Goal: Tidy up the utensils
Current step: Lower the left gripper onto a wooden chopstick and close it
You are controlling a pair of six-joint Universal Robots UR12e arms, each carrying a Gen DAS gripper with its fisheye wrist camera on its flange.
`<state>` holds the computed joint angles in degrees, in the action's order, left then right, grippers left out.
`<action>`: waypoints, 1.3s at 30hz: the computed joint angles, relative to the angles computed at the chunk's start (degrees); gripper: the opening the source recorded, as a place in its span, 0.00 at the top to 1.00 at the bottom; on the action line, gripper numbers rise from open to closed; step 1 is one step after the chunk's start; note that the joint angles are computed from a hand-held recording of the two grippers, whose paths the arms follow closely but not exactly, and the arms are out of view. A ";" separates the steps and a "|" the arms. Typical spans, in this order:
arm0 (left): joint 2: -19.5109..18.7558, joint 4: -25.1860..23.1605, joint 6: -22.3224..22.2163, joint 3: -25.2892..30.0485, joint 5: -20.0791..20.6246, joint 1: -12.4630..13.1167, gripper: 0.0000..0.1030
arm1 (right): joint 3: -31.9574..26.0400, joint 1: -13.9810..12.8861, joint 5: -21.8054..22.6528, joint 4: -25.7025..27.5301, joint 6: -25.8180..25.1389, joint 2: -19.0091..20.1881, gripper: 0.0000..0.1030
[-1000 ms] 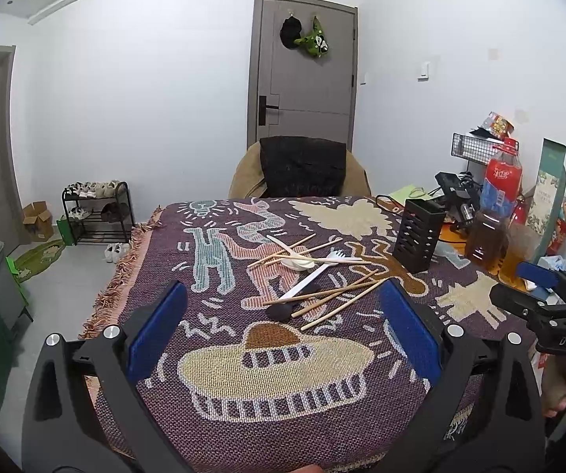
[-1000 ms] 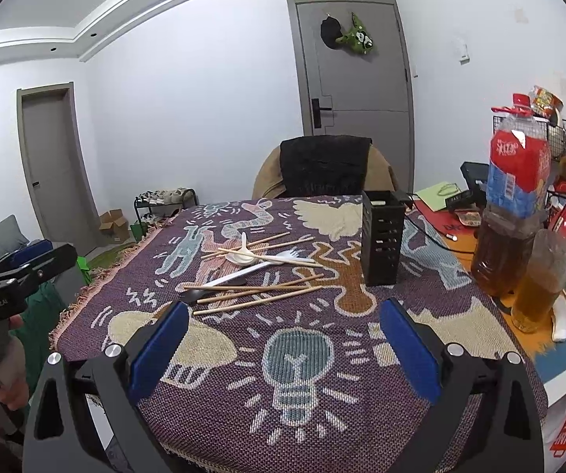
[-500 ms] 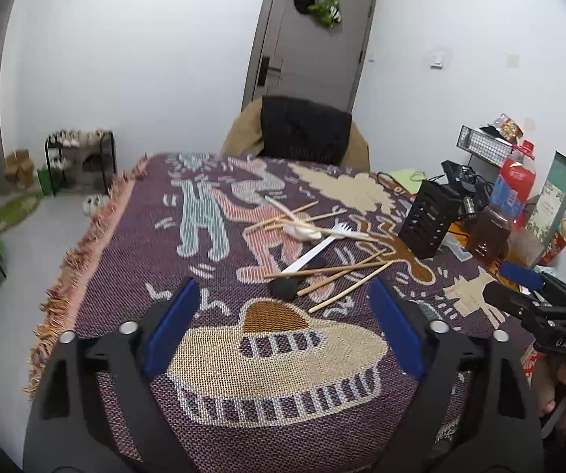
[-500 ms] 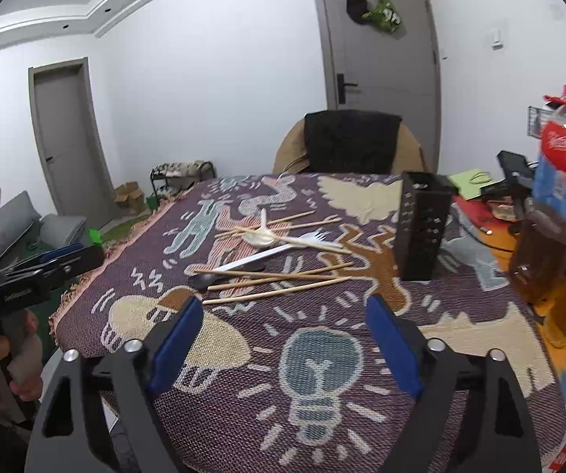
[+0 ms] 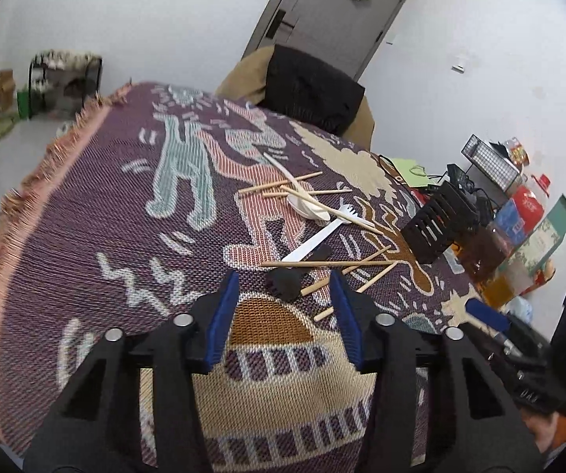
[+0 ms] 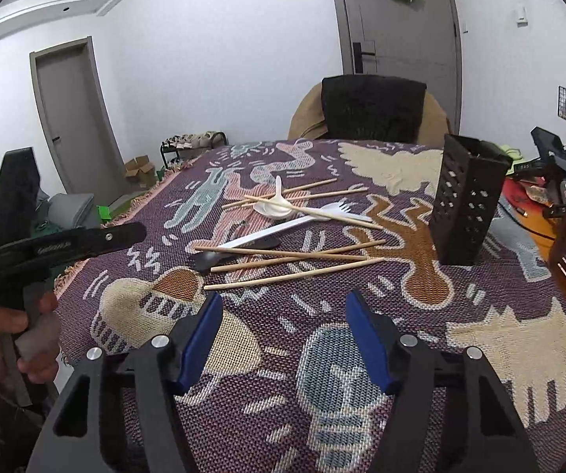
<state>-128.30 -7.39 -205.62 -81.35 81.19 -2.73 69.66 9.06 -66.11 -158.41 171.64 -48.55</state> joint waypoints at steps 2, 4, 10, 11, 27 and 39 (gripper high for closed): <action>-0.85 -1.29 -1.70 1.14 -1.59 0.43 0.60 | -0.63 0.08 -0.04 0.81 0.07 0.44 0.39; -1.60 -2.22 -3.20 2.09 -3.11 0.80 0.61 | -1.31 0.14 -0.03 1.56 0.13 0.87 0.39; -3.72 -4.72 -6.75 4.89 -6.85 1.50 0.64 | -3.26 0.26 0.06 3.65 -0.15 2.08 0.41; -4.01 -5.04 -7.32 5.26 -7.30 1.60 0.64 | -3.55 0.30 0.16 4.17 -0.24 2.22 0.42; -7.33 -8.95 -14.50 9.93 -10.09 1.77 0.71 | -6.76 0.92 -0.32 9.07 -2.30 3.95 0.43; -6.90 -6.43 -14.76 9.25 -7.81 1.78 0.90 | -8.47 2.03 -2.93 12.84 -7.76 4.68 0.47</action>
<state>-135.20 -13.81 -220.38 -72.10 73.38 -0.95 61.20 11.10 -69.04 -145.57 163.88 -43.86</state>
